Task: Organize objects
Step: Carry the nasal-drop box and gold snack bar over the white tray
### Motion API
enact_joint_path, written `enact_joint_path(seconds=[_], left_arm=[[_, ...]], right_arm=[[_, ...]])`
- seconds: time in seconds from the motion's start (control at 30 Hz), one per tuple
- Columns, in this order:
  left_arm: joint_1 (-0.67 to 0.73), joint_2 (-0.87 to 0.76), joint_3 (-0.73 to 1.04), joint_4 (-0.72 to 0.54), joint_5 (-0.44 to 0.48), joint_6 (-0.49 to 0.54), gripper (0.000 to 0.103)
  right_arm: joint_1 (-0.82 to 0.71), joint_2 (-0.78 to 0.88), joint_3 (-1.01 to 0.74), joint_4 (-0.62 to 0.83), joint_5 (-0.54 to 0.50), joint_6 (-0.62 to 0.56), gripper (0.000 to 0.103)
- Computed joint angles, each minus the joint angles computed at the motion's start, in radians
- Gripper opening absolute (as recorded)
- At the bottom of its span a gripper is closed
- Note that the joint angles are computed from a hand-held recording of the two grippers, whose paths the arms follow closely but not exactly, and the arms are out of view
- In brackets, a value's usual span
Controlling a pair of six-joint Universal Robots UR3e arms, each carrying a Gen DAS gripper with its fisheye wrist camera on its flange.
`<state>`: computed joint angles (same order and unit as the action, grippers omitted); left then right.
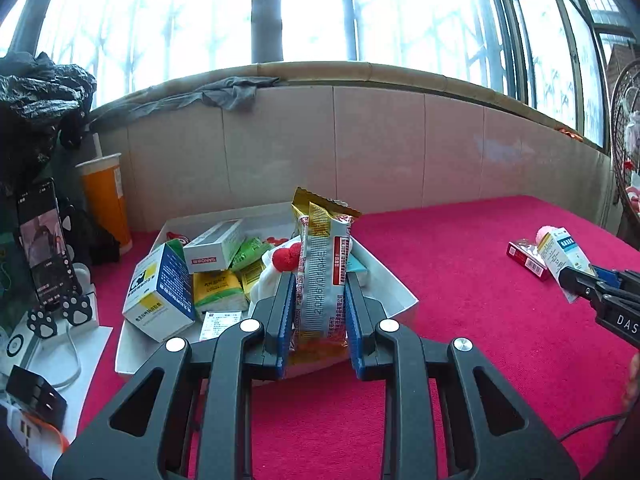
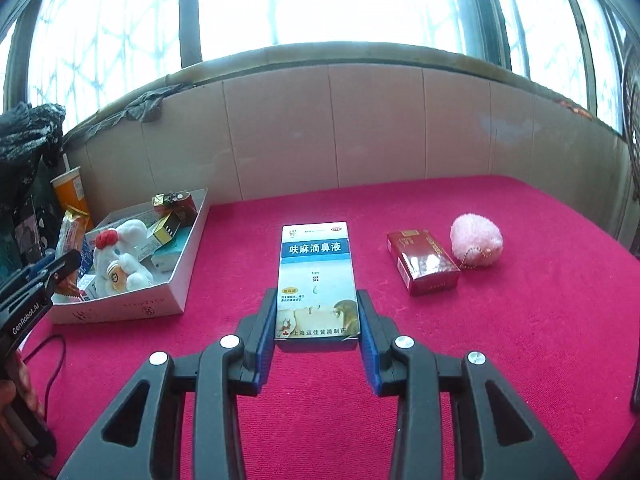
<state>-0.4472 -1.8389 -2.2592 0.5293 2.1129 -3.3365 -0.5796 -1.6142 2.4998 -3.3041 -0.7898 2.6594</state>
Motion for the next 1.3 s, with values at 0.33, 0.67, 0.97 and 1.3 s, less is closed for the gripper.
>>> enact_joint_path(seconds=[0.33,0.67,0.97,1.3], left_arm=[[0.004,0.009,-0.024,0.04,-0.016,-0.011,0.023],[-0.003,-0.007,-0.016,0.05,-0.006,-0.016,0.023],[-0.008,-0.006,-0.032,0.079,0.015,-0.041,0.023],[0.034,0.052,-0.111,0.092,0.027,-0.103,0.023]], right_arm=[[0.024,0.003,0.034,-0.093,-0.039,-0.012,0.037],[0.025,0.004,0.033,-0.091,-0.044,-0.017,0.037],[0.039,0.005,0.037,-0.102,-0.059,-0.023,0.037],[0.082,0.008,0.036,-0.12,-0.097,-0.034,0.037]])
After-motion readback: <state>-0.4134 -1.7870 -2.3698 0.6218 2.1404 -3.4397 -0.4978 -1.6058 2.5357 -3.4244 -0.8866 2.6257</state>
